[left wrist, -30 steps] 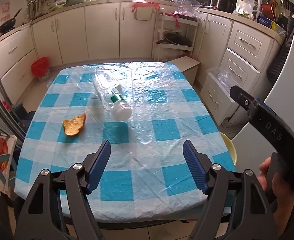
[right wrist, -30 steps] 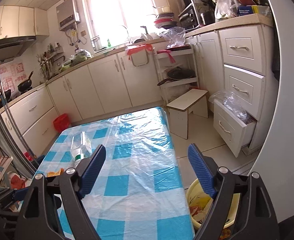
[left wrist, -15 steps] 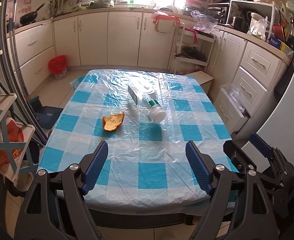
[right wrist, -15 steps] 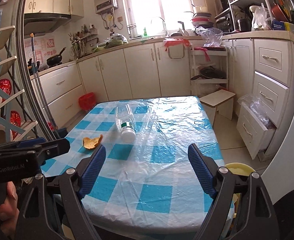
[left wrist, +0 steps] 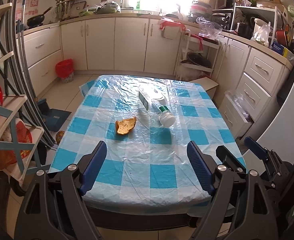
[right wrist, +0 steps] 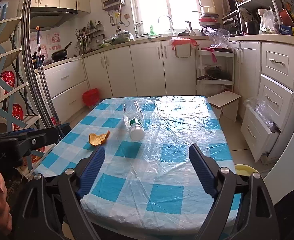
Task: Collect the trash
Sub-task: 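Move both tools back over the table toward the bottle and peel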
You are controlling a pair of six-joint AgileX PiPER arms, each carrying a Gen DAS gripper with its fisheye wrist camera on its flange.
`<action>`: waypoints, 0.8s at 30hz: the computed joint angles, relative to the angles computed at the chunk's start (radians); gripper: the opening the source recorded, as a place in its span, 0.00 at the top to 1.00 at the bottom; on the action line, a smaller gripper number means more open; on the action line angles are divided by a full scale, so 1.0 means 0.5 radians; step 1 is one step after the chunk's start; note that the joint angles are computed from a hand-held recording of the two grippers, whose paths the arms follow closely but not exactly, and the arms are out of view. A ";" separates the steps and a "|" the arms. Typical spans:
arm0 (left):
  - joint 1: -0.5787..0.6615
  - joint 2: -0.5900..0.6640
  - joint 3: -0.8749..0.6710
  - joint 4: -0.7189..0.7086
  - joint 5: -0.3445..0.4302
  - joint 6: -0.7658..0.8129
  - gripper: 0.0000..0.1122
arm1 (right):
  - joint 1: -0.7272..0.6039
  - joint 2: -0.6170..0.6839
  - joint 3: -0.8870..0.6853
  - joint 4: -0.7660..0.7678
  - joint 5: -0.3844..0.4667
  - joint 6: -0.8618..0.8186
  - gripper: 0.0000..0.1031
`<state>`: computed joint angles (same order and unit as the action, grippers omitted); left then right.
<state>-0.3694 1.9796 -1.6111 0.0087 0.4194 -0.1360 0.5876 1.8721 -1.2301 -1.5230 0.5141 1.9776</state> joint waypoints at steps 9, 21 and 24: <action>-0.029 -0.043 0.032 0.129 -0.013 -0.109 0.29 | -0.004 0.010 -0.016 0.005 -0.011 -0.002 0.17; -0.020 -0.077 0.075 0.178 -0.044 -0.139 0.26 | 0.005 0.056 -0.098 0.066 -0.010 -0.110 0.15; 0.019 -0.028 0.044 0.103 -0.040 -0.085 0.26 | -0.001 0.107 -0.159 0.150 -0.021 -0.222 0.15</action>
